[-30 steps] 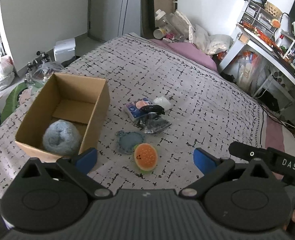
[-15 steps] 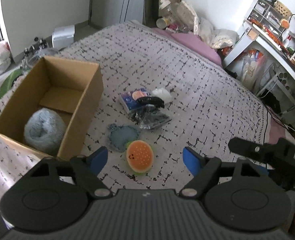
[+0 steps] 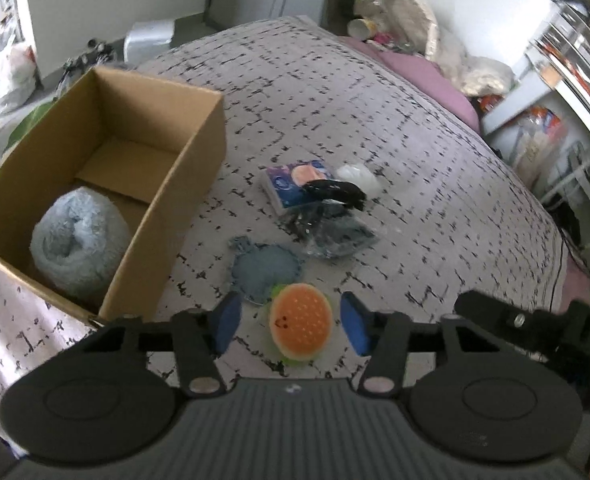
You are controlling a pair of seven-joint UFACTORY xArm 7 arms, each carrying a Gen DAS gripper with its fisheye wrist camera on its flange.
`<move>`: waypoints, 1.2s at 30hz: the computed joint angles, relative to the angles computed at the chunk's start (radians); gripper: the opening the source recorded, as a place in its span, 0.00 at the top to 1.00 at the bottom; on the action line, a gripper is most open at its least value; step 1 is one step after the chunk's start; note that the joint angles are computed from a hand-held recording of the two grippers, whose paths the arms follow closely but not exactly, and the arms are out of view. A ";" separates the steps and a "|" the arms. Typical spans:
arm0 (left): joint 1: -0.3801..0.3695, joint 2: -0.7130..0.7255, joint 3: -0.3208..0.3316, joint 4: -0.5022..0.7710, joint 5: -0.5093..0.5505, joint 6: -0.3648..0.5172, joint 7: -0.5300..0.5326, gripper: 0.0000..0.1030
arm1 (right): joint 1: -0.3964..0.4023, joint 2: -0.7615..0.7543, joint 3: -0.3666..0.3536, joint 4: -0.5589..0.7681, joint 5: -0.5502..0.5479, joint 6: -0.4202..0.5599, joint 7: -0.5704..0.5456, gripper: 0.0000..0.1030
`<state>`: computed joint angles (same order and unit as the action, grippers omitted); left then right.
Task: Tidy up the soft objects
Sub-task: 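Grasp the burger plush with the right gripper while the left gripper grasps the denim plush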
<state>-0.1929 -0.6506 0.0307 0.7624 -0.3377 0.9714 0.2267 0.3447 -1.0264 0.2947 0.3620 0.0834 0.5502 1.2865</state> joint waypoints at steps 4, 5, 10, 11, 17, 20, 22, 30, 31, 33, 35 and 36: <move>0.011 0.027 0.004 0.009 -0.009 -0.002 -0.024 0.60 | 0.032 0.084 -0.024 0.002 0.022 -0.067 -0.028 0.24; 0.015 0.029 0.003 0.008 -0.009 -0.007 -0.031 0.61 | 0.044 0.103 -0.034 -0.003 0.034 -0.092 -0.034 0.25; 0.025 0.039 0.003 0.001 -0.015 -0.030 -0.062 0.63 | 0.057 0.192 -0.041 0.017 0.049 -0.134 -0.051 0.30; 0.025 0.042 0.004 0.000 -0.017 -0.035 -0.065 0.63 | 0.062 0.210 -0.044 0.020 0.052 -0.147 -0.057 0.30; 0.035 0.072 0.004 0.000 -0.035 -0.057 -0.126 0.63 | 0.082 0.292 -0.062 0.034 0.075 -0.197 -0.076 0.40; 0.041 0.085 -0.001 0.002 -0.033 -0.063 -0.160 0.62 | 0.087 0.326 -0.065 0.040 0.082 -0.217 -0.082 0.43; 0.042 0.089 -0.003 0.000 -0.031 -0.070 -0.174 0.62 | 0.091 0.347 -0.068 0.047 0.087 -0.223 -0.086 0.45; 0.036 0.105 0.000 0.001 -0.024 -0.073 -0.177 0.61 | 0.063 0.400 -0.045 0.069 0.061 -0.250 -0.077 0.45; 0.035 0.105 0.000 0.000 -0.022 -0.075 -0.175 0.60 | 0.073 0.408 -0.055 0.071 0.065 -0.255 -0.086 0.45; 0.033 0.109 0.001 0.000 -0.023 -0.075 -0.169 0.59 | 0.076 0.427 -0.059 0.080 0.060 -0.259 -0.101 0.45; 0.033 0.116 0.003 0.003 -0.023 -0.070 -0.169 0.59 | 0.076 0.437 -0.058 0.086 0.055 -0.261 -0.110 0.47; 0.034 0.119 0.003 0.004 -0.023 -0.070 -0.169 0.59 | 0.079 0.445 -0.060 0.090 0.054 -0.264 -0.119 0.52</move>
<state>-0.1589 -0.5312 0.0335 0.7660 -0.3609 0.9015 0.0577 0.4235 -0.5811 0.2346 0.4518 0.1378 0.2862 1.1673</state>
